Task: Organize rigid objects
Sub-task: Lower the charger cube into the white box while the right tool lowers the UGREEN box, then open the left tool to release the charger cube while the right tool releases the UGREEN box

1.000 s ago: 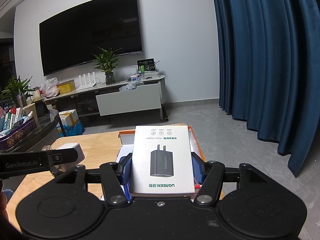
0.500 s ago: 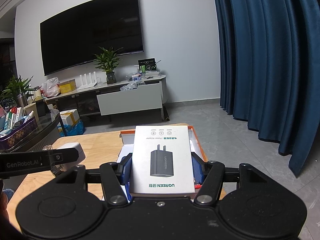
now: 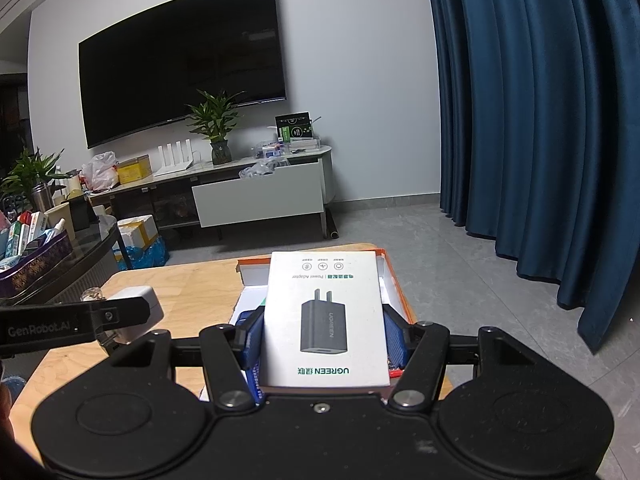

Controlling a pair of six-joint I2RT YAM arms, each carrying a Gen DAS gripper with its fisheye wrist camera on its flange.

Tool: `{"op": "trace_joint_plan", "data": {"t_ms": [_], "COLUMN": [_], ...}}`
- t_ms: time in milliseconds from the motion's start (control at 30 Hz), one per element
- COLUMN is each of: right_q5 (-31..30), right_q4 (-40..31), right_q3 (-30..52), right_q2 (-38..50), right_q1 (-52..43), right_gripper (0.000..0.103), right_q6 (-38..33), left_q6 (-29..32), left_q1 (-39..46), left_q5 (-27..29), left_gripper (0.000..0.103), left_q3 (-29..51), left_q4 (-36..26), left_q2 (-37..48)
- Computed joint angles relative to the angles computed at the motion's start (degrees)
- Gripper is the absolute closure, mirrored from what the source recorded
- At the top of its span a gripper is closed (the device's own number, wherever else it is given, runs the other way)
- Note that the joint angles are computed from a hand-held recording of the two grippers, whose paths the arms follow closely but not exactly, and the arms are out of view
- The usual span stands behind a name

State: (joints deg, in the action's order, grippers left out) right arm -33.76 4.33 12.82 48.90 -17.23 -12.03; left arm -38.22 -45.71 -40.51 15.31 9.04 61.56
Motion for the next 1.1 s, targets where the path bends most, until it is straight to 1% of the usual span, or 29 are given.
{"op": "trace_joint_plan", "data": {"t_ms": [100, 267, 433, 500, 633, 967, 1100], "right_q5": [1.4, 4.8, 7.2, 7.7, 8.5, 12.1, 12.5], "right_q4": [1.8, 7.9, 10.4, 10.8, 11.5, 11.4, 11.4], "right_q3": [0.9, 2.8, 6.1, 7.3, 9.3, 14.6, 16.2], "right_q2": [2.7, 11.1, 18.3, 20.3, 24.2, 31.4, 33.9], "right_q1": [1.5, 5.1, 7.2, 7.5, 7.8, 10.5, 10.7], "right_gripper": [0.033, 0.033, 0.033, 0.033, 0.033, 0.033, 0.033], "right_q6": [0.2, 1.6, 1.8, 2.1, 2.3, 4.0, 4.5], "left_q6": [1.7, 5.4, 8.4, 9.2, 10.9, 13.7, 14.7], "left_q1": [2.9, 9.1, 15.2, 17.5, 20.4, 25.3, 26.5], "left_q5": [2.4, 8.1, 13.7, 16.0, 18.7, 24.5, 26.1], "left_gripper": [0.061, 0.061, 0.061, 0.061, 0.061, 0.061, 0.061], "left_q3": [0.2, 1.3, 3.5, 4.4, 6.6, 11.7, 14.3], "left_q4": [1.6, 5.4, 8.2, 8.8, 9.3, 10.5, 10.7], "left_q2": [1.3, 4.9, 9.3, 10.6, 13.2, 20.8, 24.5]}}
